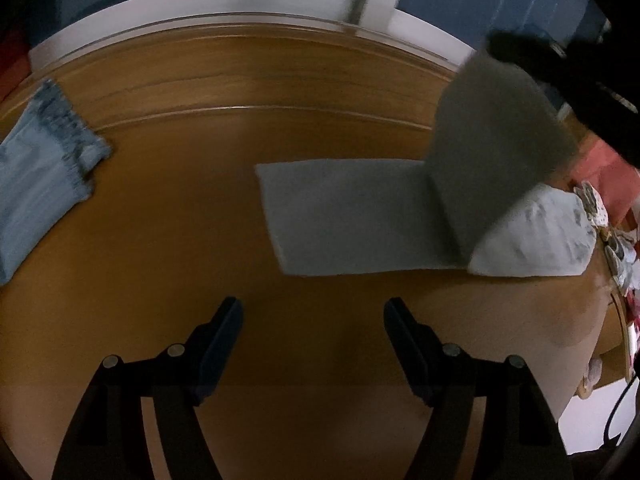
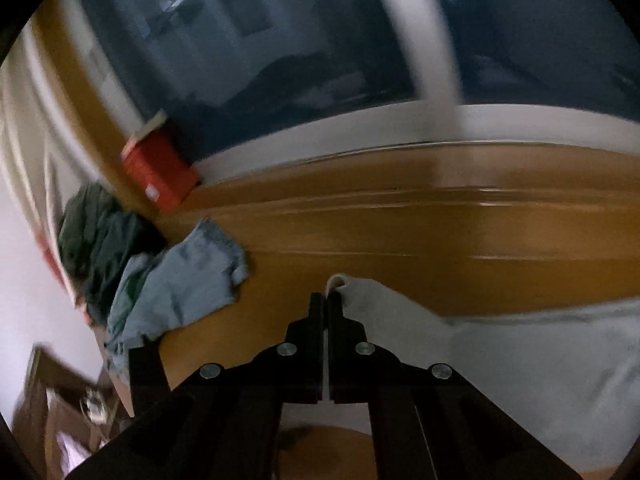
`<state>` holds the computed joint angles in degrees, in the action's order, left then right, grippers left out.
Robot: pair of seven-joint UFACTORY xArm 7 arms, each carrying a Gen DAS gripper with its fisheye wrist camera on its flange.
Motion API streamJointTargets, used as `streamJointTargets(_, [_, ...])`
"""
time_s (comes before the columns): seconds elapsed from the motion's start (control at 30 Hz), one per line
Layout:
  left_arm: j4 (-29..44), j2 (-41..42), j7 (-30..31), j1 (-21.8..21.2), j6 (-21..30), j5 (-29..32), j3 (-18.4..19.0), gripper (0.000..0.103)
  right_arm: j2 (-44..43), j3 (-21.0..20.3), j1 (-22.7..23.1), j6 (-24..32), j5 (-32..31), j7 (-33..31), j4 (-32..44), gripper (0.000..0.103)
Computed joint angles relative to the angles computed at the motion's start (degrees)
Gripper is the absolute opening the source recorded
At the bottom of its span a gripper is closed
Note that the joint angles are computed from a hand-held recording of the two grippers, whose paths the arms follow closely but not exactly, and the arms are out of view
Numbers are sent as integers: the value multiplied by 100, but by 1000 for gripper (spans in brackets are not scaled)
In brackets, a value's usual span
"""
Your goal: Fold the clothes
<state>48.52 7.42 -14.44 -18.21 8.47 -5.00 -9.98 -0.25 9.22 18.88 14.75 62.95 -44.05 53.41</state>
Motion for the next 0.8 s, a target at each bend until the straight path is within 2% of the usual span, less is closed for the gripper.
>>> streamJointTargets(0.07, [-137,-90,-23,39,-34,-58,22,71,355,90,68,10,-423,222,216,2])
streamJointTargets(0.13, [-261,-161,-42,77,-64,-116,40,71,944,192,163,-146,-1168,767,556,2])
streamJointTargets(0.23, [-445,-281,-111,101,-131,-69,96,71,1354,296,180,-266,-1785,1125,689,2])
streamJointTargets(0.33, [-548,-363,-81,154,-142,-137,98,71,1971,158,503,-383,-2748,1886,1086,2])
streamJointTargets(0.43, [-552,-399,221,224,-103,-486,38,71,2409,371,284,195,-2976,2143,1483,3])
streamJointTargets(0.5, [-477,-375,164,198,-82,-398,74,71,2317,776,-114,143,-2698,1986,1369,4])
streamJointTargets(0.57, [-356,-359,158,184,-96,-354,72,71,2062,1393,-743,16,-2073,1322,1148,5])
streamJointTargets(0.63, [-193,-326,565,240,-151,-670,-39,71,1502,1773,-1284,61,-1163,350,789,10])
streamJointTargets(0.67, [-54,-264,834,271,-158,-854,-110,71,1163,1759,-1422,79,-878,15,564,17])
streamJointTargets(0.7, [114,-169,1106,306,-151,-1029,-186,71,865,1610,-1466,61,-833,-99,321,23])
streamJointTargets(0.73, [294,-60,1363,341,-143,-1173,-265,71,580,1450,-1504,40,-849,-173,92,26])
streamJointTargets(0.8, [710,238,1468,235,-107,-934,-214,71,242,997,-1563,65,-1530,221,-286,28])
